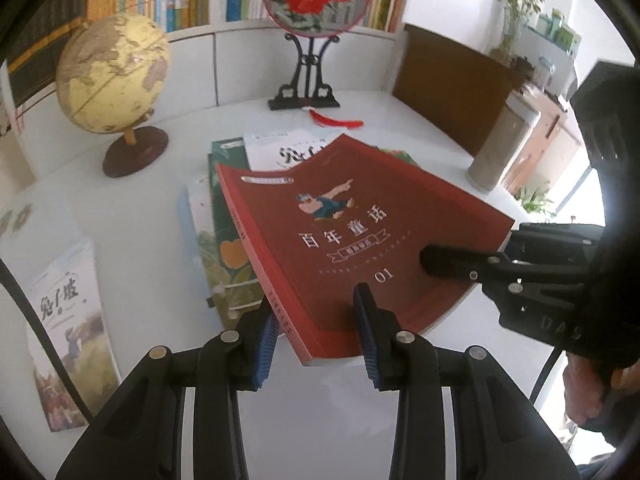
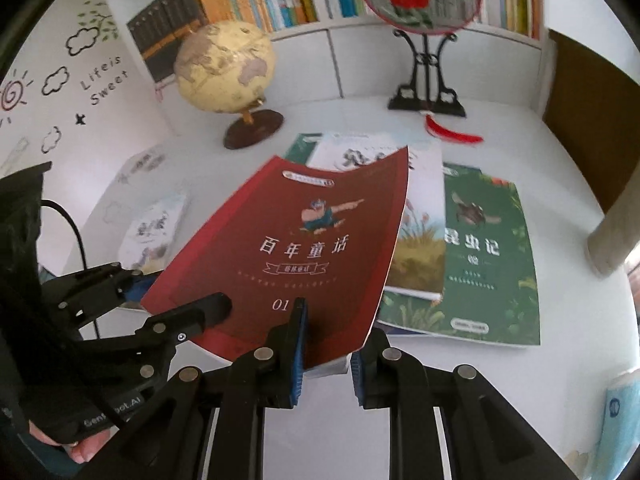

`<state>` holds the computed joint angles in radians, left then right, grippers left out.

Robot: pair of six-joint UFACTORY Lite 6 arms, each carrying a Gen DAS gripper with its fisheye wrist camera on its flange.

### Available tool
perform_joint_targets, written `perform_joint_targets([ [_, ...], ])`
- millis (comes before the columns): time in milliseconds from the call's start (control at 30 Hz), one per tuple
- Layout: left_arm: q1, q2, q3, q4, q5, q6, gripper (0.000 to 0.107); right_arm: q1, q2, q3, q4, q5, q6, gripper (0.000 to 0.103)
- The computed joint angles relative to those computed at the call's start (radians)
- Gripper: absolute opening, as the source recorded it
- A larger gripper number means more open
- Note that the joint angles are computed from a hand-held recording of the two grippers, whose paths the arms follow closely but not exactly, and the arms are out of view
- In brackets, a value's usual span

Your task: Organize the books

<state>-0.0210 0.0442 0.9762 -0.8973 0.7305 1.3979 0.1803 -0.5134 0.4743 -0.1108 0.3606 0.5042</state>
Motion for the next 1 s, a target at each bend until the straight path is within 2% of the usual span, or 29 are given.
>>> perform_joint_targets([
  [133,0.053,-0.036,-0.008,0.005,0.003,0.031,0.033,0.102,0.027,0.043,-0.146,0.011,0.179,0.018],
  [267,0.154,-0.041,0.019,0.003,0.062,0.061,0.033,0.219,0.087,0.104,-0.323,0.015,0.400,0.018],
  [400,0.252,-0.050,0.053,-0.008,0.111,0.090,0.033,0.288,0.150,0.175,-0.402,-0.006,0.525,0.018],
  [633,0.469,0.046,0.246,-0.041,0.202,0.163,0.033,0.468,0.381,0.435,-0.683,0.029,0.809,0.018],
  [833,0.585,0.224,0.469,-0.065,0.230,0.196,0.033,0.547,0.664,0.744,-0.771,0.024,0.887,0.018],
  [1000,0.618,0.376,0.611,-0.073,0.217,0.188,0.033,0.566,0.899,1.000,-0.695,0.027,0.811,0.018],
])
